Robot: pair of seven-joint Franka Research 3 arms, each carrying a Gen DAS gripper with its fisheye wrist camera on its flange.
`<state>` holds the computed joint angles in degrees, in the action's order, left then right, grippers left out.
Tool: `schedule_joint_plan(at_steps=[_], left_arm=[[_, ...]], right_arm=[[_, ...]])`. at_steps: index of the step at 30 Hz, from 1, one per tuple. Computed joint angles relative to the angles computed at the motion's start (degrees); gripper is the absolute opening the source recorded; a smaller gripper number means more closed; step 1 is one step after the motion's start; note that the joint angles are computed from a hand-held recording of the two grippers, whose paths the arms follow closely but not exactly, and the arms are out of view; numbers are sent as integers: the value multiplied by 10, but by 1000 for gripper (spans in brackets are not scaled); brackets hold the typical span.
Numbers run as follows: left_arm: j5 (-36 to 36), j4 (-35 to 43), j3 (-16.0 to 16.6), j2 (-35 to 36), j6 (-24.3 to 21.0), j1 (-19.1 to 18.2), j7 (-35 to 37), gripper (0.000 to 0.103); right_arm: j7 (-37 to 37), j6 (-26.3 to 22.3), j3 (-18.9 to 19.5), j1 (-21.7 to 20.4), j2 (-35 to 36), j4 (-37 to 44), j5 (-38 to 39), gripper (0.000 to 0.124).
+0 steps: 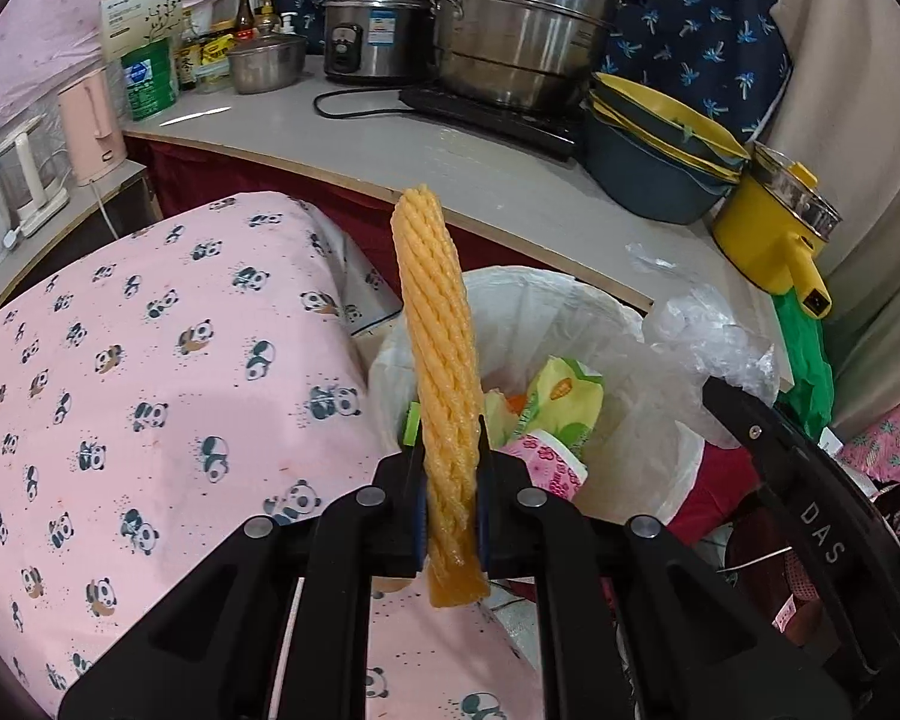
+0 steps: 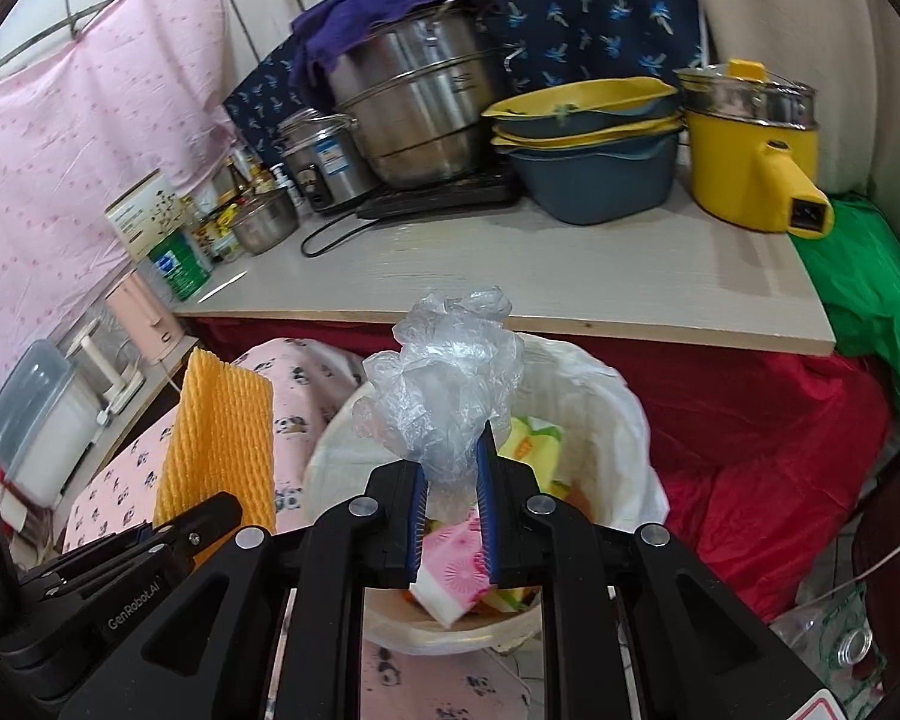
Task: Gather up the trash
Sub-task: 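Carry the foam net and plastic wrap over the bin, then open both tools to drop the foam net and wrap into the bin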
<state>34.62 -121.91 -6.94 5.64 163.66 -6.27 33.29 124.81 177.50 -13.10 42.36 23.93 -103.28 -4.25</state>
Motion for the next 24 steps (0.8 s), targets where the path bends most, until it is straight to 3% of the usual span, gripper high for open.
schedule_joint_plan(at_steps=[8,12,15,24], left_arm=[[-74,53,-17,62,-2,-11,91,13],[-55,69,3,77,-1,-29,71,41],[-24,69,22,77,4,-39,33,53],[34,49,40,59,-2,-26,-48,53]], right_arm=[[3,8,-2,-14,-2,-21,17,14],[-7,12,7,-24,1,-22,29,15],[-19,8,19,-34,8,-12,41,15],[-68,-7,69,-71,32,20,73,15]])
